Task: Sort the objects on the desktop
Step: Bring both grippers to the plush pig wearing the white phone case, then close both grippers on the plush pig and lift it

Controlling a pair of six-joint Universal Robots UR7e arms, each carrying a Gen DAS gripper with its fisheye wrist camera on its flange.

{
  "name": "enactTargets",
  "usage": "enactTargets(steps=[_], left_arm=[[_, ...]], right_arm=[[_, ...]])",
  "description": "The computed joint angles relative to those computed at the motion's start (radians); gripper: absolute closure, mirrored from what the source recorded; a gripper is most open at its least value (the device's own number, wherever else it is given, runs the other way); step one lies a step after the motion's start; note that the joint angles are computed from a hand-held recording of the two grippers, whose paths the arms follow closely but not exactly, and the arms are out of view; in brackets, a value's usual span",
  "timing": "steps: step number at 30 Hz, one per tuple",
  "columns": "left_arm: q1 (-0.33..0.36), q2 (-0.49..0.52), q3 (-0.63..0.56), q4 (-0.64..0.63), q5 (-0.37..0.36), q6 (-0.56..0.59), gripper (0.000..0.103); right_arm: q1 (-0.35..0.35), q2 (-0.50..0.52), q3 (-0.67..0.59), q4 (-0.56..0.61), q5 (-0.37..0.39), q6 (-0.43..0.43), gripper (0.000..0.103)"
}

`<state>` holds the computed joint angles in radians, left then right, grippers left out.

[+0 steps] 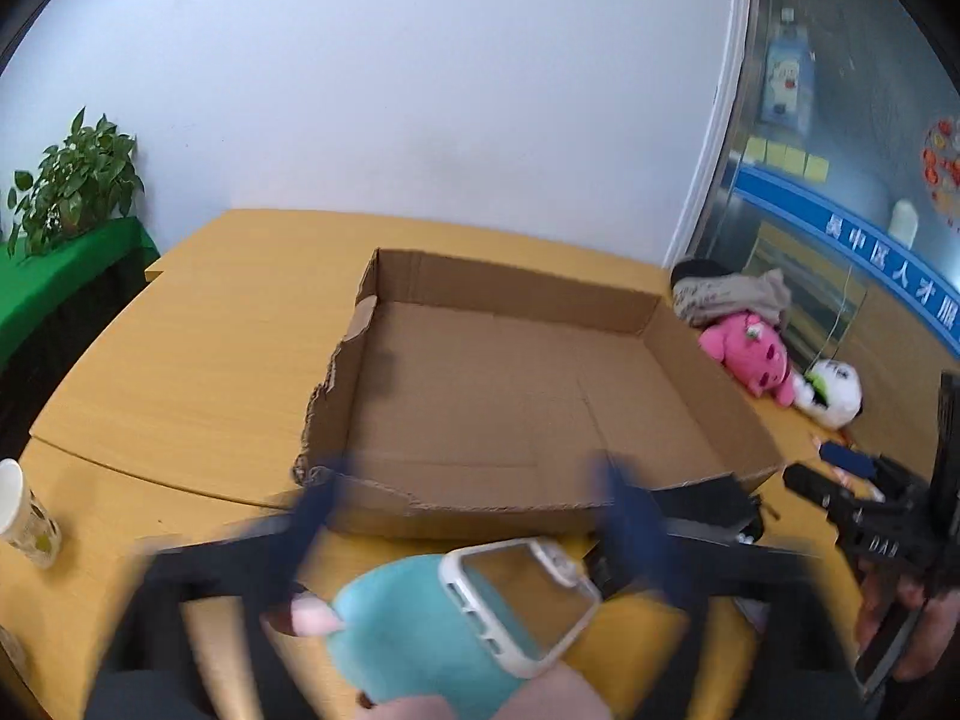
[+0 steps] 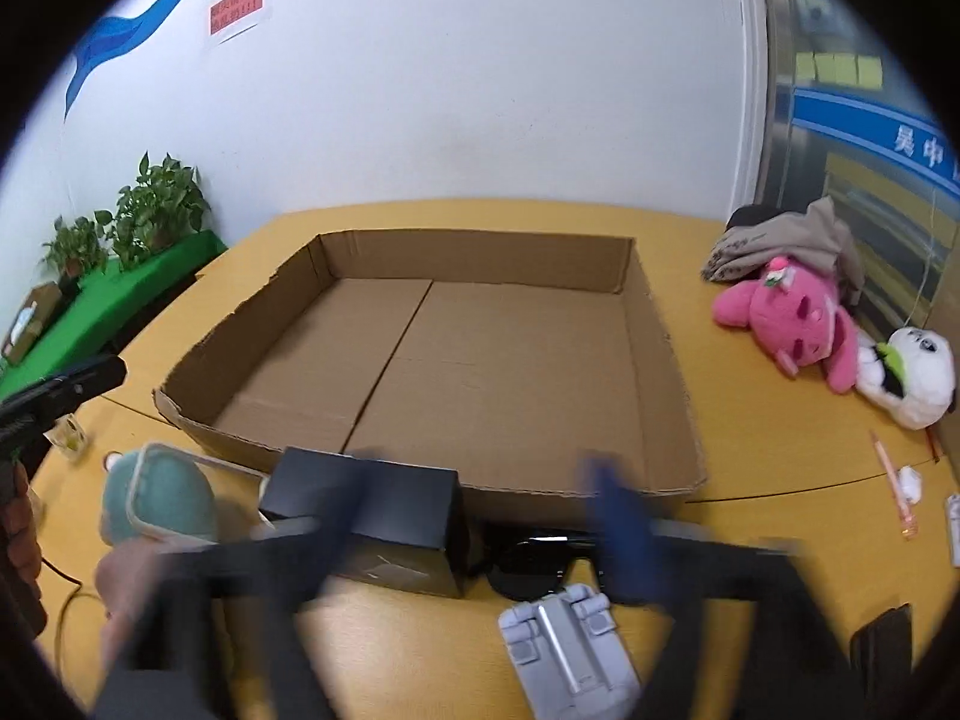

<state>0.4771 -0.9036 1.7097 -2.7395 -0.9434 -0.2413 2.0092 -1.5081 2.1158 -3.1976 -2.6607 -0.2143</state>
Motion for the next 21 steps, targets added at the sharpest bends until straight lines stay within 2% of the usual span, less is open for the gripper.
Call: enactTargets(steps=[2, 5, 10, 13, 14, 16, 17, 19, 21], left_arm=[[-0.013, -0.008, 0.017, -0.022, 0.016, 0.017, 0.0], [-0.022, -0.04, 0.051, 0.007, 0.021, -0.017, 0.0], [0.005, -0.098, 0.104, 0.051, -0.092, -0.076, 0.0], [0.037, -0.121, 0.124, 0.092, -0.147, -0.126, 0.0], [0.048, -0.123, 0.128, 0.101, -0.162, -0.148, 0.0], [0.072, -0.125, 0.129, 0.12, -0.204, -0.173, 0.0], [0.086, -0.125, 0.131, 0.126, -0.236, -0.184, 0.0], [0.109, -0.126, 0.137, 0.122, -0.281, -0.2, 0.0], [0.127, -0.125, 0.147, 0.118, -0.309, -0.222, 0.001]], right_arm=[[0.004, -0.005, 0.012, -0.022, 0.005, -0.007, 0.015], [-0.007, -0.054, 0.029, 0.102, 0.051, 0.09, 0.015], [-0.003, -0.089, 0.053, 0.212, 0.154, 0.17, 0.015], [0.001, -0.098, 0.047, 0.344, 0.286, 0.209, 0.015], [0.001, -0.096, 0.045, 0.374, 0.367, 0.197, 0.015], [-0.004, -0.089, 0.045, 0.398, 0.475, 0.184, 0.015], [-0.014, -0.084, 0.043, 0.413, 0.55, 0.188, 0.015], [-0.038, -0.069, 0.038, 0.439, 0.652, 0.212, 0.015], [-0.048, -0.04, 0.03, 0.456, 0.672, 0.23, 0.015]])
